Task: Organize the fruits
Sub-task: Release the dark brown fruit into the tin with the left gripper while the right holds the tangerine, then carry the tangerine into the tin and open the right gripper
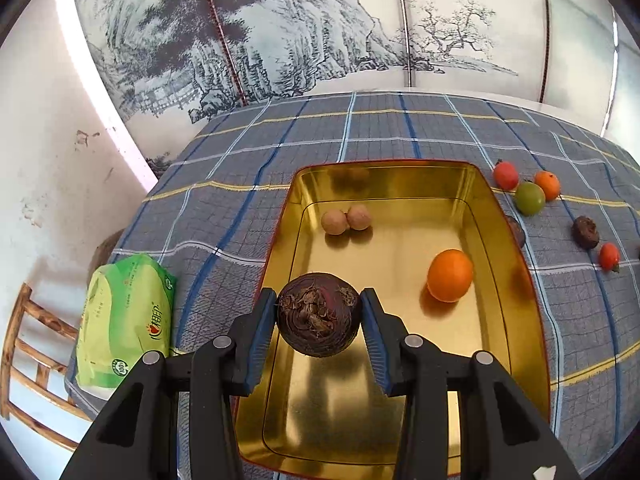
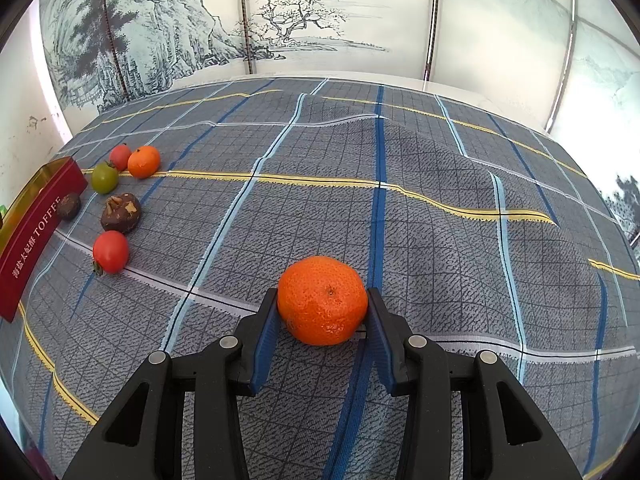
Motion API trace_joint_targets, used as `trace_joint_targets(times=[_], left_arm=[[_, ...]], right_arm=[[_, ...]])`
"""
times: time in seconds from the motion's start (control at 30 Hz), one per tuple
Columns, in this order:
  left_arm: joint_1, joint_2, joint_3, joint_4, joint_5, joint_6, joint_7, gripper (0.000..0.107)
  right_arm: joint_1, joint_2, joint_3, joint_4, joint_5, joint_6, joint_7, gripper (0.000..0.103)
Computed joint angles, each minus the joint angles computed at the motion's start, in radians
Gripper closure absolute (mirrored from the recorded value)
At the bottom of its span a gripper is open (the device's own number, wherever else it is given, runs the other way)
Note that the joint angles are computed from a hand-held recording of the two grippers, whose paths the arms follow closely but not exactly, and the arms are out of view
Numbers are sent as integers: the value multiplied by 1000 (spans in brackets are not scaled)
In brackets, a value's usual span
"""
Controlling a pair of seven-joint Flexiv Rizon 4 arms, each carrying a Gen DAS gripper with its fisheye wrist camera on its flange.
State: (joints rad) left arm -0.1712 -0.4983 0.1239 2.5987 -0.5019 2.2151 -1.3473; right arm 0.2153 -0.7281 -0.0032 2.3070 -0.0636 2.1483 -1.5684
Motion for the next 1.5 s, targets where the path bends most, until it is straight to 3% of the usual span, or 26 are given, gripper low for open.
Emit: trace_joint_targets(times=[0.7,1.13,1.3,1.5], left_arm=[[-46,-60,29,-58,-80,-64,59,68],[-153,-73,66,-108,-241,-68,182,67],[-124,-38,28,-77,-212,-23,152,66],[-170,7,-6,-17,-259,62,140,62]], right_arm=[[3,-2,-1,-1,5,2,-5,60],[5,-2,-2,-1,8,3,-7,60],[7,-2,-3,-1,10,4,-8,60],[11,-3,-6,-1,14,5,-11,60]])
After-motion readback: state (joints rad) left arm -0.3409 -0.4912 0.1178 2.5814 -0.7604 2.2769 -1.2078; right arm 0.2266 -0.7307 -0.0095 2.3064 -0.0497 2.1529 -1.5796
